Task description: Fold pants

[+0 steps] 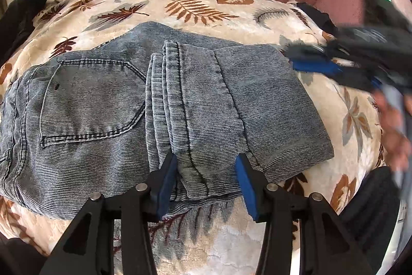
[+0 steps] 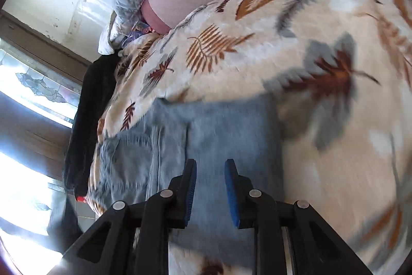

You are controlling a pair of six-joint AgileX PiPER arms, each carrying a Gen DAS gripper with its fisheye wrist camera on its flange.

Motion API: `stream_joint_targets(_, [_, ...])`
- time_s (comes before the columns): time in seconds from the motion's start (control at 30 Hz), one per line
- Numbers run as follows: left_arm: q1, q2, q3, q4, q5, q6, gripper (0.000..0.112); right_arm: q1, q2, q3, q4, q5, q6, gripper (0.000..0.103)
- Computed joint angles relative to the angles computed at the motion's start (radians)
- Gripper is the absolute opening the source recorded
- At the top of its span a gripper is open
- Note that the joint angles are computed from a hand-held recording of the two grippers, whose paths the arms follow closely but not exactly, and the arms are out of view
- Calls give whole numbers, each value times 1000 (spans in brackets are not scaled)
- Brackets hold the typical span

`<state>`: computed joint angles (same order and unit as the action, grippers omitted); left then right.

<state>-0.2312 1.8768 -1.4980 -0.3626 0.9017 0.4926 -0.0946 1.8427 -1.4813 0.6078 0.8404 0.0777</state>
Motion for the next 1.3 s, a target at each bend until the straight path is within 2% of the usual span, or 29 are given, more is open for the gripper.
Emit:
stream_joint_targets(0.03, [2,2,-3,-3,3,4,48,-3,66,-50,-47,16,52,39])
stream_joint_targets(0.1, [4,5,-6,-6,7,13,48,-24,145,-88,-21,33,116,37])
stream_joint_targets(0.23, [13,6,-6,-23,11,30,48,-28,52,-47,13,-6,48,38])
stream_joint_targets(0.27, [13,5,-3,-23,7,32,49,-30,45,-42,23,-12,38,42])
stream_joint_targets(0.33, [11,-5,13,-26,-7,42,49,-31,83,-65,-23,11,58,58])
stream_joint_targets(0.37, [13,-8,22,-34,-16,50,49,-31,115,-76,-50,27,76,61])
stream_joint_targets(0.4, [13,-8,23,-36,-17,51,50,-34,113,-54,-40,3,91,59])
stream_joint_targets(0.57, [35,5,-1,-74,15,59,50,-17,-83,98,29,-48,35,59])
stream_joint_targets(0.63, [35,5,-2,-77,15,52,50,-4,-182,206,70,-53,-7,59])
stream_joint_targets(0.73, [33,5,3,-81,7,50,51,48,-187,320,45,-56,11,60])
stream_joint_targets(0.8, [31,7,-5,-79,14,44,52,65,-242,390,51,-127,0,58])
stream_joint_targets(0.83, [40,6,-13,-92,29,45,52,76,-257,380,17,-121,51,58])
stream_joint_targets(0.9, [79,-18,-8,-151,54,55,52,99,-314,397,29,-164,69,58])
stream_joint_targets(0.97, [128,-51,14,-213,66,83,52,126,-358,429,71,-199,18,61])
stream_joint_targets(1.03, [198,-102,67,-277,52,118,57,174,-308,425,-7,-174,69,66])
stream_joint_targets(1.1, [285,-126,87,-318,68,123,57,196,-306,443,-39,-210,92,66])
stream_joint_targets(1.17, [367,-135,87,-343,86,101,57,206,-313,392,-96,-167,159,66])
stream_joint_targets(1.27, [500,-143,79,-393,84,83,59,201,-301,318,25,-134,59,66])
stream_joint_targets(1.3, [532,-143,76,-399,73,68,63,206,-280,296,63,-134,29,66])
